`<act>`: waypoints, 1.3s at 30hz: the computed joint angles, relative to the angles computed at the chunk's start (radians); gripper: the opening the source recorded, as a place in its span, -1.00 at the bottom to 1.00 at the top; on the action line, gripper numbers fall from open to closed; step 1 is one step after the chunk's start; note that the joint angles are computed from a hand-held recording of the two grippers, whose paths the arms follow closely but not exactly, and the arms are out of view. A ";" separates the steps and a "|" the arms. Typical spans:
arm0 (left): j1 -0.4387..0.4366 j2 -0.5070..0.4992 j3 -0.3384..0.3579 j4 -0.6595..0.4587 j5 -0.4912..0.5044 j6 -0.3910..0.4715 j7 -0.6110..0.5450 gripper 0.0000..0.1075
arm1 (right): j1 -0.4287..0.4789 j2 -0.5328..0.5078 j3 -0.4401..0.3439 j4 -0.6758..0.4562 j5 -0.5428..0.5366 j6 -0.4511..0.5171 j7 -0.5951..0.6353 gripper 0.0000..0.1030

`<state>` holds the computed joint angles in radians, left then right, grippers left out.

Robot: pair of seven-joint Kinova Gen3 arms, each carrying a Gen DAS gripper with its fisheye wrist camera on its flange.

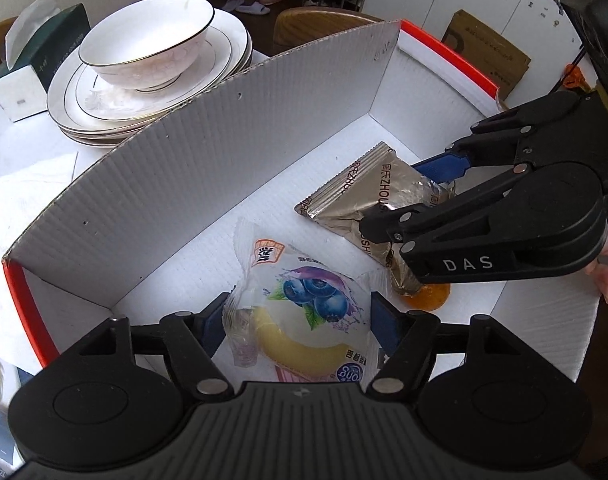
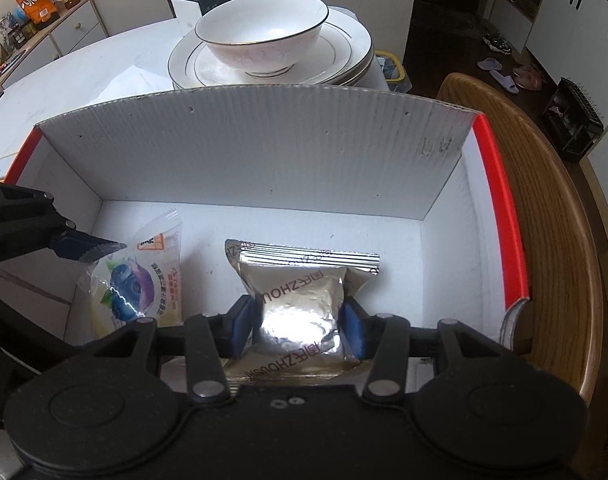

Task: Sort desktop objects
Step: 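Open the left tool to drop the bread bag while the right tool releases the foil packet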

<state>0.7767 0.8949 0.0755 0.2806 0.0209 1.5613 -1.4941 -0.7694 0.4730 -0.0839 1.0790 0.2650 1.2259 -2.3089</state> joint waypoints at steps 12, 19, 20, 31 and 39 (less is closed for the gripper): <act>-0.034 -0.175 0.036 0.314 0.018 -0.230 0.029 0.35 | -0.022 -0.047 -0.003 0.015 0.030 -0.001 -0.021 0.15; -0.069 -0.309 0.080 0.533 0.037 -0.415 0.036 0.35 | -0.049 -0.093 -0.013 0.047 0.076 -0.014 -0.059 0.21; -0.072 -0.324 0.085 0.556 0.038 -0.436 0.035 0.35 | -0.050 -0.103 -0.016 0.055 0.080 -0.018 -0.065 0.21; -0.110 -0.530 0.119 0.854 0.016 -0.675 0.058 0.35 | -0.117 -0.152 -0.041 0.062 0.175 -0.022 -0.151 0.26; -0.138 -0.646 0.139 1.001 -0.020 -0.789 0.085 0.35 | -0.186 -0.174 -0.053 0.067 0.264 -0.023 -0.259 0.26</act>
<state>0.6389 0.2493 0.2147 1.2814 0.0005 0.7723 -1.4094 -0.9554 0.2992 -0.1374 1.1465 0.5291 1.2028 -2.5683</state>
